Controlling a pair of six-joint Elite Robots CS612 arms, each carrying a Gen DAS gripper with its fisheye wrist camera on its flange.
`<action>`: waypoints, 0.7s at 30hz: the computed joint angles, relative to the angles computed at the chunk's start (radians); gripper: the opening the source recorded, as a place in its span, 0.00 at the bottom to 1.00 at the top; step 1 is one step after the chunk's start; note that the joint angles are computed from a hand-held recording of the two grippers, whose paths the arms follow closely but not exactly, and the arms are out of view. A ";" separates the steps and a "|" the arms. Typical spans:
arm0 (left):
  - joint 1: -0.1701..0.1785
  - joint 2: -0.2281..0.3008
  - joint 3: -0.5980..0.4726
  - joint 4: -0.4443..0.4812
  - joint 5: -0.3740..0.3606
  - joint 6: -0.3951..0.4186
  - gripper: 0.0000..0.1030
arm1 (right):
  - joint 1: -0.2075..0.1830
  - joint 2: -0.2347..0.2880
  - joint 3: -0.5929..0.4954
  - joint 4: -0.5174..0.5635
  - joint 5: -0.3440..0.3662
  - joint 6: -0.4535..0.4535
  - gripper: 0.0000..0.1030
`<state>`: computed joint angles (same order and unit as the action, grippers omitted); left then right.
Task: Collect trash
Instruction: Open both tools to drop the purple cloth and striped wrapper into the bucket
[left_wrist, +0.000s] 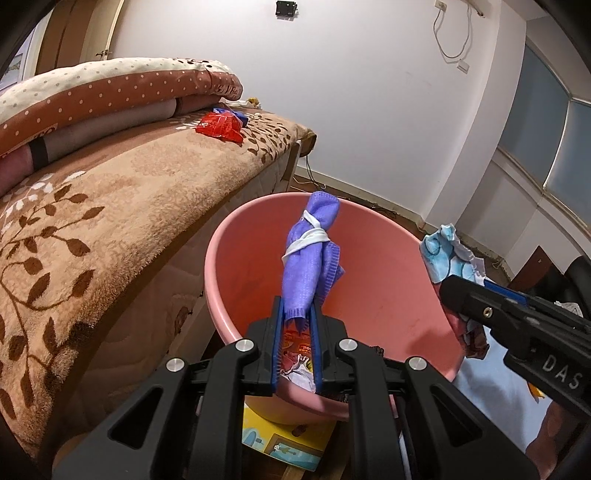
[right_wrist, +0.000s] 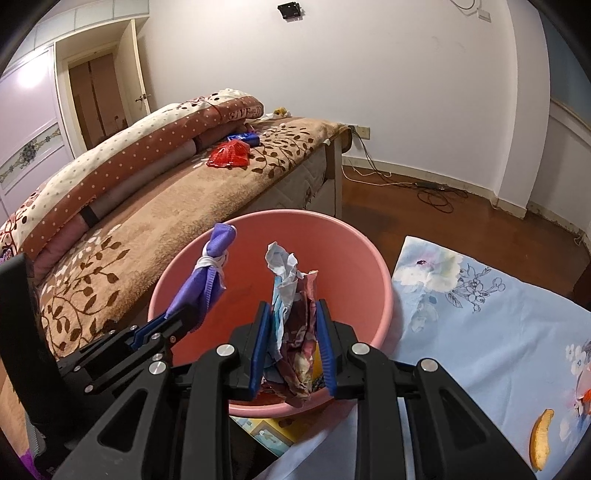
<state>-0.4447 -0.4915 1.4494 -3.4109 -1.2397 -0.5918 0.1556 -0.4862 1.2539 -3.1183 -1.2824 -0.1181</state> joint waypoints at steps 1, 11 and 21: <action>0.000 0.001 -0.002 0.001 0.000 0.000 0.12 | 0.000 0.001 -0.001 0.001 -0.001 0.000 0.24; -0.001 0.003 -0.004 0.001 0.005 0.008 0.22 | -0.001 0.007 -0.009 0.001 0.000 0.007 0.26; -0.004 0.007 -0.007 -0.021 -0.006 0.040 0.39 | -0.001 0.006 -0.012 0.008 0.005 0.007 0.41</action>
<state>-0.4488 -0.4850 1.4424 -3.4319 -1.2454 -0.5522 0.1542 -0.4799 1.2414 -3.1102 -1.2778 -0.1108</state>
